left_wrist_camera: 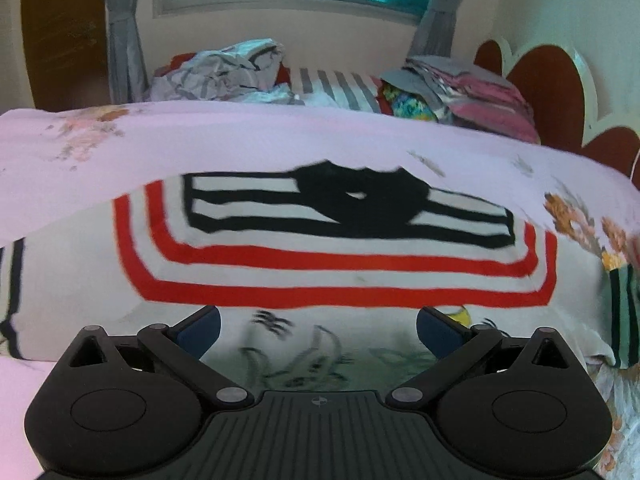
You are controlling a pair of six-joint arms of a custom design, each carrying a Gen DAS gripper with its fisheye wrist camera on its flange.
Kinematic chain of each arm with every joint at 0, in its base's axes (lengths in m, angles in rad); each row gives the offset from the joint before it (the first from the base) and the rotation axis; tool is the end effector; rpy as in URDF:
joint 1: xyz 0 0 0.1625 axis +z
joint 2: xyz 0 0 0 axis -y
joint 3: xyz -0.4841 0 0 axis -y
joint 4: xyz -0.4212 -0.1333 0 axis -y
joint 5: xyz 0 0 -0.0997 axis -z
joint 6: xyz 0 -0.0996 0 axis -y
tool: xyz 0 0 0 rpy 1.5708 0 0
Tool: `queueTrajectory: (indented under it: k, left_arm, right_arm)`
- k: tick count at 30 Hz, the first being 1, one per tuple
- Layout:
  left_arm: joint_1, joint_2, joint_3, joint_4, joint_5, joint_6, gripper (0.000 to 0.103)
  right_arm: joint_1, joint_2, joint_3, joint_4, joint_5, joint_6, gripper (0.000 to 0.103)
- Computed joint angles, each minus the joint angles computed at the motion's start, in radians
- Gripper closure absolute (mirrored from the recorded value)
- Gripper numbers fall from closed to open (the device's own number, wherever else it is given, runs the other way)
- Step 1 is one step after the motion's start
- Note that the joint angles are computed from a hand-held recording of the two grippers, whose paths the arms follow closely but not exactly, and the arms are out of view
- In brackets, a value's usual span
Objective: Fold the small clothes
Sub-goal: 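Fold the gripped sleeve across the sweater body with the right tool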
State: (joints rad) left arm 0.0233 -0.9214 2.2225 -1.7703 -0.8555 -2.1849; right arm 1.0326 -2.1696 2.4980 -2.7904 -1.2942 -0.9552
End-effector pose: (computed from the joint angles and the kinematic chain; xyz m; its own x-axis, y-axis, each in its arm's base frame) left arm -0.3782 -0.2075 0.0192 -0.6963 -0.4513 -0.5581 0.2031 0.6219 -0.7563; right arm 0.0030 -0.3081 0.4439 -0.8029 -0.2611 0.5359 -0.5772 0.5653 -0.5893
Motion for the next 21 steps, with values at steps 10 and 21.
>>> queueTrajectory:
  k: [10,21]
  left_arm:
    - [-0.087,-0.108,0.113,-0.018,-0.085,-0.071,0.0]
    - [0.013,-0.006,0.255,-0.788,0.031,0.203,0.0]
  right_arm:
    - [0.299,0.179,0.17,-0.01,-0.274,0.027,0.077]
    - [0.121,-0.067,0.151,0.033,-0.17,-0.154,0.043]
